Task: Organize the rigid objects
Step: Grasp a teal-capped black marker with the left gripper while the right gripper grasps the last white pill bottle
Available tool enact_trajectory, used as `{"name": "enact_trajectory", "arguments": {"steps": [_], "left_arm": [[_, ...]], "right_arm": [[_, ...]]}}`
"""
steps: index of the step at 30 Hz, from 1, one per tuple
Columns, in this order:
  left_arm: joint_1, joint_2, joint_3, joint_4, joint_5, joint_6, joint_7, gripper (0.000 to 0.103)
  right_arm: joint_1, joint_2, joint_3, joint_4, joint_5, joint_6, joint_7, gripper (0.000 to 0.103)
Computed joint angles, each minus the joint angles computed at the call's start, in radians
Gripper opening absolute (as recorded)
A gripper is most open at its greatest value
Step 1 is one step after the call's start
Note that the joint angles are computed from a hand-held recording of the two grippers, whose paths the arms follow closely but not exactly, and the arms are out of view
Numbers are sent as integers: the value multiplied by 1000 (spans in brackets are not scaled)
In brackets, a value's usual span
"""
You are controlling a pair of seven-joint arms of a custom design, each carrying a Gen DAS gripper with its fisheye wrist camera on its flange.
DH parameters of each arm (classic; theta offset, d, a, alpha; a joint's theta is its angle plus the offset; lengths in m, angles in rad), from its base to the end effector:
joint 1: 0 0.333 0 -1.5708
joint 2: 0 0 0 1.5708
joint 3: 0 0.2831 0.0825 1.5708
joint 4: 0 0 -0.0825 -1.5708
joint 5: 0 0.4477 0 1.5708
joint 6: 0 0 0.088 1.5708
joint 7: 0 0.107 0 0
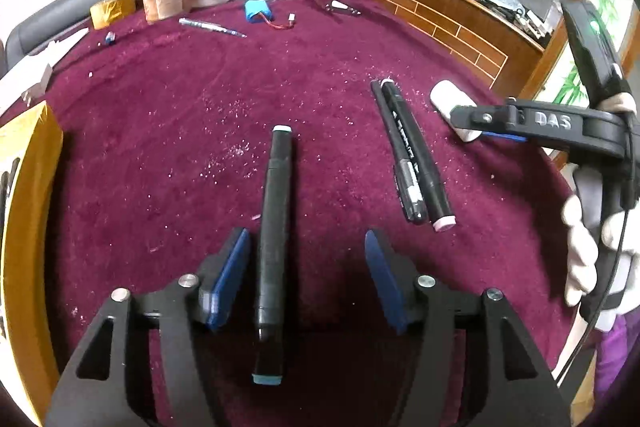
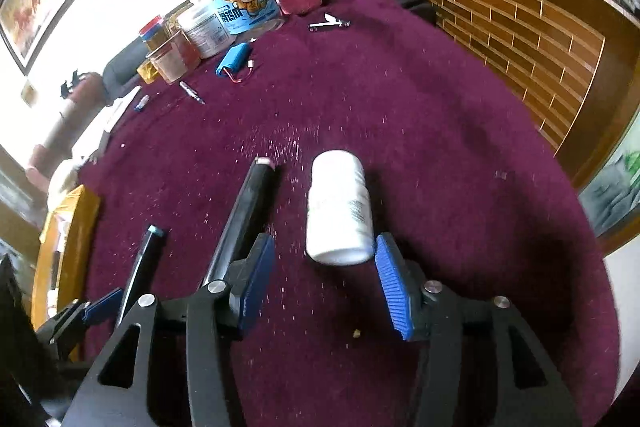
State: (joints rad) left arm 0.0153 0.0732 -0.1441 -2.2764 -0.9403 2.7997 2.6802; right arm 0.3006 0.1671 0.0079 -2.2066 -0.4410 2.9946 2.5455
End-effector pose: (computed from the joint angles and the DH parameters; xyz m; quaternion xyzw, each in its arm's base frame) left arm 0.5918 -0.0386 0.2818 -0.5216 0.7922 -0.2946 0.1167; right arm 0.5888 0.2196 0.2931 -0.5824 0.7501 -0.1377 0.2814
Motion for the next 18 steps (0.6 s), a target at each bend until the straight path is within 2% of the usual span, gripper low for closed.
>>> {"name": "enact_trajectory", "arguments": {"steps": [1, 2, 6, 7, 8, 9, 10, 11, 13, 18], "left_arm": [[6, -5, 0, 1, -29, -24, 29, 20], [10, -6, 4, 3, -38, -41, 41, 13], [36, -16, 26, 8, -86, -135, 47, 13], [41, -23, 31, 2, -98, -149, 46, 13], [44, -30, 36, -3, -109, -160, 47, 13], [50, -37, 43, -7, -122, -184, 47, 13], [54, -45, 48, -11, -134, -202, 46, 13], [58, -56, 53, -19, -152, -218, 50, 13], [67, -82, 69, -33, -194, -261, 66, 13], [83, -172, 117, -89, -286, -344, 119, 13]], "right_arm": [[5, 7, -2, 16, -7, -19, 3, 48], [6, 16, -3, 30, -11, -36, 3, 48], [13, 65, -13, 91, -32, -108, 16, 48], [34, 68, -37, 99, -87, -113, 54, 48], [33, 71, -34, 106, -95, -126, 47, 48], [32, 72, -32, 108, -102, -131, 44, 43], [36, 69, -35, 106, -118, -135, 51, 30], [35, 65, -32, 104, -123, -143, 47, 30], [18, 45, -16, 80, -95, -132, 27, 30], [-15, -21, 12, -2, -3, -41, -11, 30]]}}
